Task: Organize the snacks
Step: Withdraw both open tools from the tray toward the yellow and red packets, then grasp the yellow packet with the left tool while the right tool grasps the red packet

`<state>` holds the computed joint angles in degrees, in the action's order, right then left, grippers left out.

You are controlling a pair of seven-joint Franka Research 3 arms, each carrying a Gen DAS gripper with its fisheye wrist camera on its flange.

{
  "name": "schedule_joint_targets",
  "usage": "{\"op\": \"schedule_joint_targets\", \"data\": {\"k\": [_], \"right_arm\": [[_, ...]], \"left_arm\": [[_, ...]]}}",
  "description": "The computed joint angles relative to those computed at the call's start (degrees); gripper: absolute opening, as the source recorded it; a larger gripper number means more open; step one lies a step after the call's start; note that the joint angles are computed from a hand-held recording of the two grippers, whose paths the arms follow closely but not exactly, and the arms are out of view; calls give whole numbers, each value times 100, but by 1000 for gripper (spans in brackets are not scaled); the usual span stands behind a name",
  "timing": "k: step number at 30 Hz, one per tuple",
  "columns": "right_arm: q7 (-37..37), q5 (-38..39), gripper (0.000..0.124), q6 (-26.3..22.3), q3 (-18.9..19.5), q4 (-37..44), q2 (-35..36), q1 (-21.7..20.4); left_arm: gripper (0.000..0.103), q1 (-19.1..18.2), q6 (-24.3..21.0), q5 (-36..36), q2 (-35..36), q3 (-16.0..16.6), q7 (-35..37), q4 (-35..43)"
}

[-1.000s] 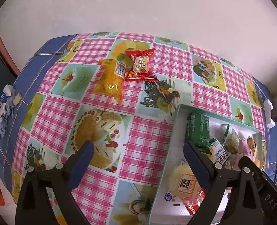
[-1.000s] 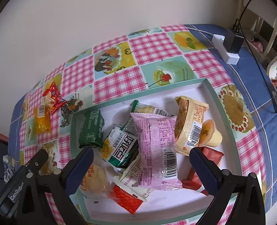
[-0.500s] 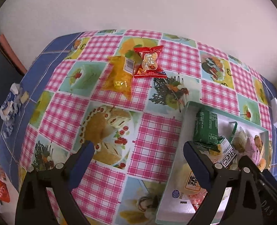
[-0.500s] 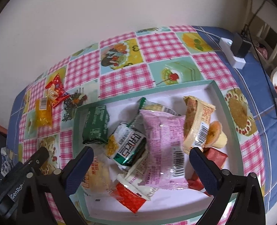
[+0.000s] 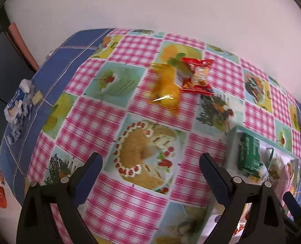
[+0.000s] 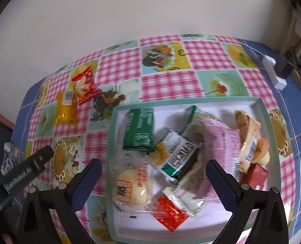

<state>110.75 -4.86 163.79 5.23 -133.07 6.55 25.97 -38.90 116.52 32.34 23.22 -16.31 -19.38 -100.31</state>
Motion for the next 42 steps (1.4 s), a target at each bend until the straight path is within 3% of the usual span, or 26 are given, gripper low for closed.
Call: {"op": "schedule_joint_targets", "data": {"k": [7, 14, 22, 28, 32, 36, 39, 41, 42], "right_arm": [[310, -652, 103, -99, -66, 215, 196, 259], [131, -567, 103, -152, -36, 439, 430, 372], [-534, 180, 103, -132, 95, 808, 741, 304], [-1189, 852, 97, -196, 238, 1572, 1193, 216], [-1691, 1248, 87, -263, 355, 2264, 1716, 142], [-2213, 1619, 80, -392, 485, 2783, 2188, 92], [-2322, 1633, 74, -516, 365, 3090, 2461, 237], [-2371, 1627, 73, -625, 310, 3301, 2627, 293], [-2384, 1608, 72, -640, 274, 3390, 2698, 329]], "left_arm": [[96, 192, 372, -66, -368, -30, -142, -649], [96, 409, 756, -135, -593, -49, -214, -1070], [96, 683, 1373, 196, -793, 58, 109, -1381], [96, 972, 1959, 390, -717, 184, 357, -1374], [96, 1158, 2758, 301, -480, 300, 533, -1382], [96, 1236, 3280, 166, -235, 414, 525, -1356], [88, 1207, 3666, 193, -77, 535, 538, -1307], [73, 1212, 3681, 106, 47, 544, 723, -1185], [70, 1206, 3685, 66, 109, 557, 792, -1123]]}}
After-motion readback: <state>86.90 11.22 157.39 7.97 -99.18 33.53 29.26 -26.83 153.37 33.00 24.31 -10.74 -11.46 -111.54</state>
